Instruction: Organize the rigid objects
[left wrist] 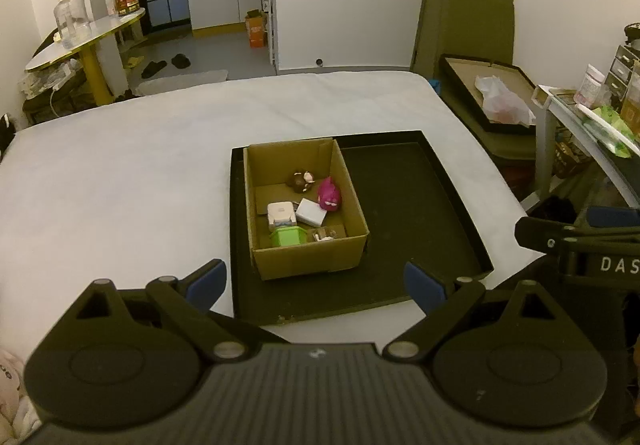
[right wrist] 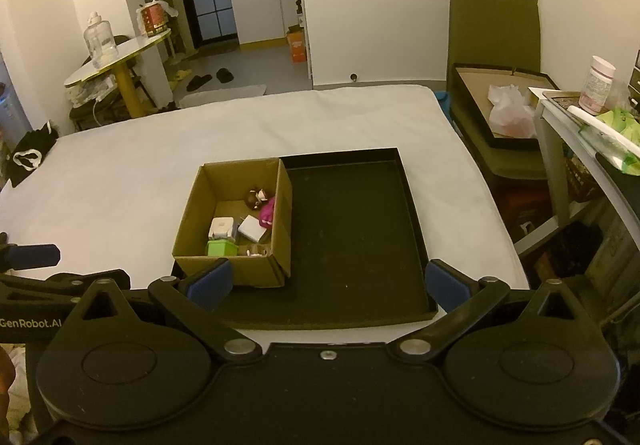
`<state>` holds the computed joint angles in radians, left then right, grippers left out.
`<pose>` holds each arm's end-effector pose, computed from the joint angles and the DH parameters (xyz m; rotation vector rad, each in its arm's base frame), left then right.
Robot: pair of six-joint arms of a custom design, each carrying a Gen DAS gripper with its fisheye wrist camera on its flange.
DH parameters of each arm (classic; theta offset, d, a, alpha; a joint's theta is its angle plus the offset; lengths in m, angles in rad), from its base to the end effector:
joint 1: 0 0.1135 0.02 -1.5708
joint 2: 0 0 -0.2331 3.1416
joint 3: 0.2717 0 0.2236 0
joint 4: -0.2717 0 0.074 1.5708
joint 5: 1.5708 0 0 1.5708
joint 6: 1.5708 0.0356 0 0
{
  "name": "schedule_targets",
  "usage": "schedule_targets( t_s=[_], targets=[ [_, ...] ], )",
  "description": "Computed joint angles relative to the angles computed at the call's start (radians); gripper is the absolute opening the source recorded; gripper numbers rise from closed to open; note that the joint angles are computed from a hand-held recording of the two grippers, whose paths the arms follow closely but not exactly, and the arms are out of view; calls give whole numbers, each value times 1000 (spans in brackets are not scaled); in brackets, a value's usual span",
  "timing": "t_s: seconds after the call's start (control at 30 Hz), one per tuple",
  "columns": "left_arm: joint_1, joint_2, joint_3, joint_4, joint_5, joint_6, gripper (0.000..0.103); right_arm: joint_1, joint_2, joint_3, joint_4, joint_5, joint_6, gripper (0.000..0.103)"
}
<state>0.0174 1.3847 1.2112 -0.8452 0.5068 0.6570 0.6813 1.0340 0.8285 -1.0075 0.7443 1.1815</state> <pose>0.2548 -0.0128 0.2750 0.9361 2.2577 -0.3672 0.1387 0.0814 0.2348 0.7373 2.2207 -0.2050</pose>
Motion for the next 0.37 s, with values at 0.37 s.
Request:
schedule_targets(
  t_s=[0.37],
  targets=[
    [3,-17,-3,-11,29,12,95,-13,0,-7,14,-12,-9,103]
  ],
)
